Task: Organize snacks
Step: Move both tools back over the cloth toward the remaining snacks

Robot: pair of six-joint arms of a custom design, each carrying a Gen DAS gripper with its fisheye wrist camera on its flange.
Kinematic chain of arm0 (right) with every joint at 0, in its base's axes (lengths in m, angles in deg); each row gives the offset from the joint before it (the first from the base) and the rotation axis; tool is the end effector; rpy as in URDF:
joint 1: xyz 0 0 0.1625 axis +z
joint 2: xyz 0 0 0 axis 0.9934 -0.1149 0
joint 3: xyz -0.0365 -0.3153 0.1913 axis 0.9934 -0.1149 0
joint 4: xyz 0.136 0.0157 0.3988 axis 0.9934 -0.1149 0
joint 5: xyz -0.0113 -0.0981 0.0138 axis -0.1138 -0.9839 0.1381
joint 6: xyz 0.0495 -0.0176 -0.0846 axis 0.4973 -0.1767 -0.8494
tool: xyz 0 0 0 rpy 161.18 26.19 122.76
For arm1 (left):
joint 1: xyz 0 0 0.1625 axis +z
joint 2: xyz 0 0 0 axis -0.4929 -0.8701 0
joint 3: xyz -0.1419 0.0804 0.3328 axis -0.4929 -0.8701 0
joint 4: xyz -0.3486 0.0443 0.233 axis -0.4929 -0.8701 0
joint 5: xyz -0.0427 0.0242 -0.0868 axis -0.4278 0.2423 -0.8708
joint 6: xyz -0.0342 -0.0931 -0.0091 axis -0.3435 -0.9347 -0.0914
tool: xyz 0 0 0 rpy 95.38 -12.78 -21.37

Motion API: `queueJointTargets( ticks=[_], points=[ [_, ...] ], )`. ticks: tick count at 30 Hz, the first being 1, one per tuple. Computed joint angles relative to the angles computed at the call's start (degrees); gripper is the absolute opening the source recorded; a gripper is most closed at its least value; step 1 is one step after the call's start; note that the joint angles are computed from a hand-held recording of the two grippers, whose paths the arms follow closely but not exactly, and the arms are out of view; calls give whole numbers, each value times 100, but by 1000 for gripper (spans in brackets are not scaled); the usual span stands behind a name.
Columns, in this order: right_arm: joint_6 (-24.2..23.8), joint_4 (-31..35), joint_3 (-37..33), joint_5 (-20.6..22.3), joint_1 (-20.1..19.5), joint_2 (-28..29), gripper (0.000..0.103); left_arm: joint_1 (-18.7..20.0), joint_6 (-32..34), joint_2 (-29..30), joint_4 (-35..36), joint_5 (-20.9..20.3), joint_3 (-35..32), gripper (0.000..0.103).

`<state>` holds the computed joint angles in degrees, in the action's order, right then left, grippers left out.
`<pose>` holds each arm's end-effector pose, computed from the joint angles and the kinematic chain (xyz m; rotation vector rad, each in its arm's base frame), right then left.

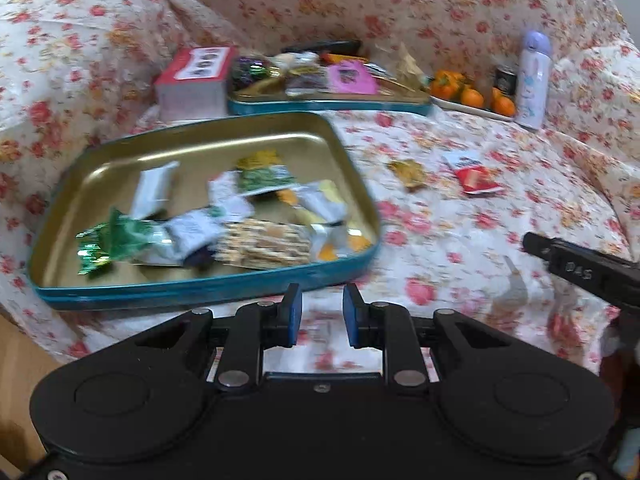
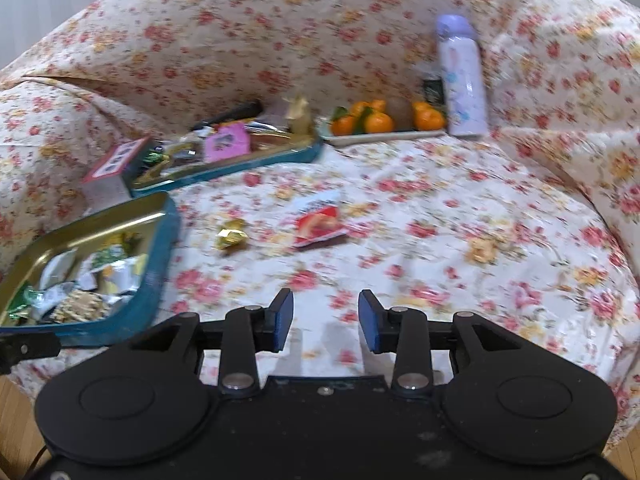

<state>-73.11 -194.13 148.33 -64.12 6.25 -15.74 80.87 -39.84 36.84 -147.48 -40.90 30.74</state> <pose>0.0747 -0.6818 0.2500 0.0182 -2.0858 1.2510 -0.3408 -0.7383 0.0788 0.7370 2.4193 -0.6850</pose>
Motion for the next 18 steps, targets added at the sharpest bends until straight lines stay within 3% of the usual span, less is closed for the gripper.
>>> queueJointTargets(
  ticks=[7, 13, 18],
  points=[
    [285, -9, 196, 5, -214, -190, 42, -152, -235, 581, 636, -214, -858, 32],
    [184, -145, 162, 41, -255, -174, 43, -196, -566, 1507, 1657, -276, -2412, 32],
    [248, -127, 199, 125, -317, -239, 44, -221, -619, 2317, 2317, -84, -3695, 32]
  ],
)
